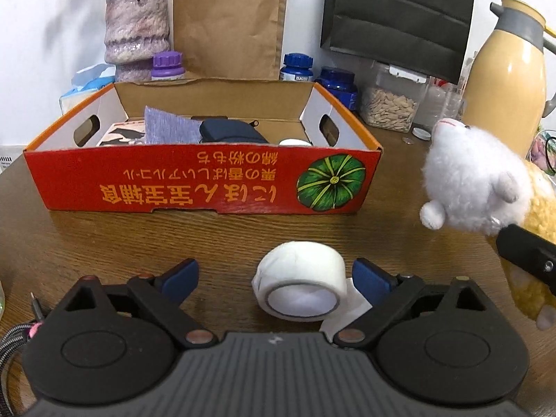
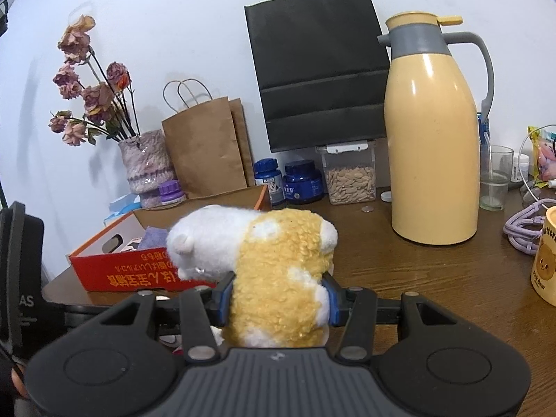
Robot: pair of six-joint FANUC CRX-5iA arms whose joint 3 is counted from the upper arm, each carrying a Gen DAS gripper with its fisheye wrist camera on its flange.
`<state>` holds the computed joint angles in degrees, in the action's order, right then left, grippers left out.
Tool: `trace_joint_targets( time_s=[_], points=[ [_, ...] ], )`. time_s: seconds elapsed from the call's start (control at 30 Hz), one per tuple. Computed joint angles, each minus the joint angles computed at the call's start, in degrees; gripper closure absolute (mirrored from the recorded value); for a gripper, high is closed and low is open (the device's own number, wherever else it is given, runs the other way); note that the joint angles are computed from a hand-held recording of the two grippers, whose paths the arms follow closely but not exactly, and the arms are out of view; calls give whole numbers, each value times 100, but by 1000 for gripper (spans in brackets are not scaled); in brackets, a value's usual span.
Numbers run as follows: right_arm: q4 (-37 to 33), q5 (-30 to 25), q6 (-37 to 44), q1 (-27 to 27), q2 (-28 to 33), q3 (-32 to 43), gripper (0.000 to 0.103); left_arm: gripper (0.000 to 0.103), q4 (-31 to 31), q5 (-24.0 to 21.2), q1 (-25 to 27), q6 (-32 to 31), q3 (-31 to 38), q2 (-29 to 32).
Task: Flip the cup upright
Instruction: 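Grasp the white tape roll with the left tool while the right tool holds the plush toy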
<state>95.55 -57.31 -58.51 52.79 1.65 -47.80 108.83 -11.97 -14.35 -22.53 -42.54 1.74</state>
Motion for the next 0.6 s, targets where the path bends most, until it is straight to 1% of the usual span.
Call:
trace_joint_targets(
  time_s=[0.2, 0.23, 0.27, 0.3, 0.33, 0.37, 0.47, 0.6],
  points=[
    [92, 84, -12, -48, 70, 51, 55, 20, -416, -224, 183, 338, 22, 79],
    [113, 93, -17, -51, 79, 53, 55, 25, -519, -263, 222, 395, 25, 89],
    [135, 104, -25, -58, 91, 58, 55, 32, -631, -335, 273, 453, 28, 102],
    [147, 109, -29, -62, 105, 65, 55, 36, -757, -410, 331, 535, 33, 116],
    [148, 104, -31, -61, 119, 72, 55, 46, -952, -520, 418, 663, 46, 136],
    [149, 100, -40, -60, 131, 77, 55, 49, -1032, -593, 464, 690, 51, 145],
    [100, 38, -59, -33, 163, 92, 55, 49, -950, -684, 490, 582, 32, 135],
    [42, -70, -42, 19, 227, 127, 55, 49, -449, -590, 352, 136, -25, 72]
  ],
)
